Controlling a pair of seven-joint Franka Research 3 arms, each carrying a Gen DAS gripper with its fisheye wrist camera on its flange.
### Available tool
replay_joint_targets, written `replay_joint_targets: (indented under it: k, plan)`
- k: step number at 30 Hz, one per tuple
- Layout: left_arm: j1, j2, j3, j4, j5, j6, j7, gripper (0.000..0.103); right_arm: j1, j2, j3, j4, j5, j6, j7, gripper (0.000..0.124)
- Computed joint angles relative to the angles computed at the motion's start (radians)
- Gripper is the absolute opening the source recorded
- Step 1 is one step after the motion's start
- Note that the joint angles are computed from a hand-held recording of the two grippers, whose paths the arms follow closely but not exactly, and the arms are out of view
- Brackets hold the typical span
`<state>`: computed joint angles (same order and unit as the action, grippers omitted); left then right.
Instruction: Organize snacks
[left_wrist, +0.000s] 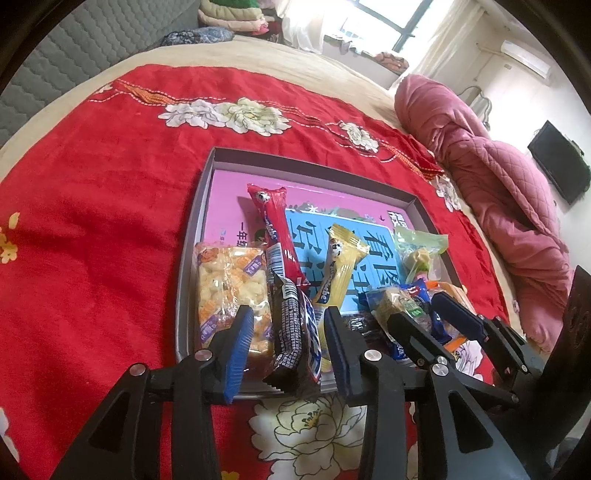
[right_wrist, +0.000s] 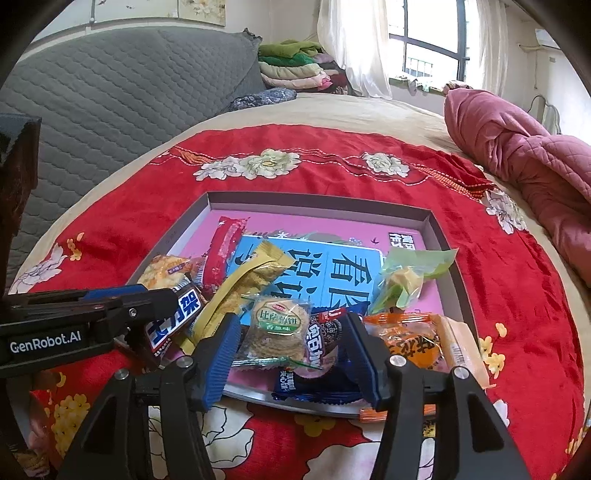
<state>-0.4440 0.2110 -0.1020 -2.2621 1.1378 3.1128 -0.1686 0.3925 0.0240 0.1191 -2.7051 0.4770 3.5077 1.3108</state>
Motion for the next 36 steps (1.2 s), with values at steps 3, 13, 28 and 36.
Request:
replay_joint_targets:
  k: [3,13,28,36]
  plan:
    - [0.007,-0.003,-0.009,-0.004,-0.023,-0.005,0.024,0.043,0.001,-0.002,0.0,0.0,0.007,0.0,-0.003,0.058]
    - [0.008,-0.022,-0.019,-0.008,-0.014,-0.024,0.022,0.052,-0.002,-0.009,-0.001,-0.005,0.026,0.007,-0.001,0.065]
    - [0.029,-0.101,-0.081,-0.063,-0.11,-0.082,0.1,0.064,-0.047,-0.125,-0.029,-0.116,-0.167,0.063,0.19,0.074]
    - [0.041,-0.176,-0.151,-0.12,-0.159,-0.144,0.098,0.072,-0.065,-0.247,0.029,-0.217,-0.09,0.085,0.125,0.082]
